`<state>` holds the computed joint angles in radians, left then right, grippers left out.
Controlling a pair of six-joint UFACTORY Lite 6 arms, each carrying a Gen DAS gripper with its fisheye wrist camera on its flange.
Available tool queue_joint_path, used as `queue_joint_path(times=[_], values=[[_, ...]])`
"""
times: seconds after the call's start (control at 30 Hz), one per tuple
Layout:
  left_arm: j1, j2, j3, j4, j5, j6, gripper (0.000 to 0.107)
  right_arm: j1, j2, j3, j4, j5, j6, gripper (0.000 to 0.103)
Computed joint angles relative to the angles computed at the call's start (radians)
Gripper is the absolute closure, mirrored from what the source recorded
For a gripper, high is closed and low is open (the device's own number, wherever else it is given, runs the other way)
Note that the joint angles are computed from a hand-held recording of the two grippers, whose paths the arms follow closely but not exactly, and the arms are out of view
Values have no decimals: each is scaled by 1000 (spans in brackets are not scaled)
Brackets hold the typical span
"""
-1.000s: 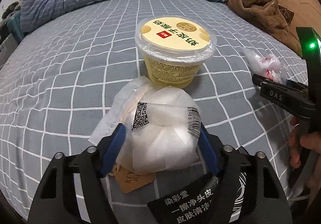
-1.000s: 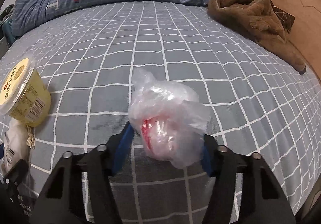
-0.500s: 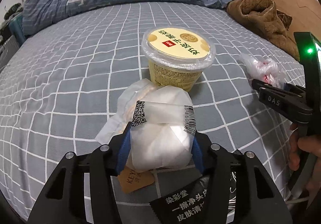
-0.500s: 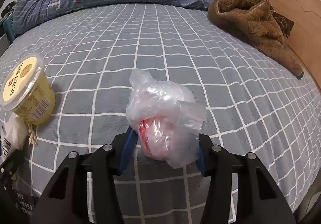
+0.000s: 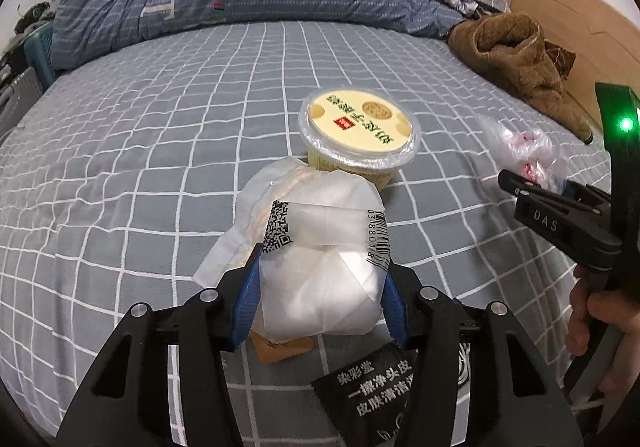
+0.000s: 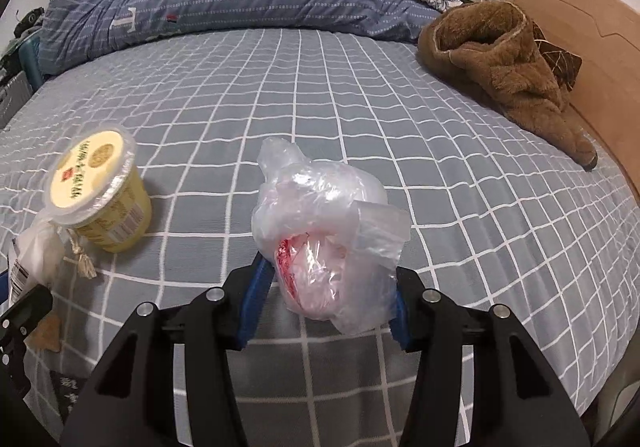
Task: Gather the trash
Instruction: 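Lift both bags and carry them off the bed over the bin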
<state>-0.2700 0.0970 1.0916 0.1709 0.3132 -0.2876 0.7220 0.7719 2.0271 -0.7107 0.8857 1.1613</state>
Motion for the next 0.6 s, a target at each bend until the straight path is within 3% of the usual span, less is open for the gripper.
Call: queue_joint_path(times=[0.6], values=[[2,-293,-191,-35,46,28,56,171,-167,-108,-78,96,142,55]])
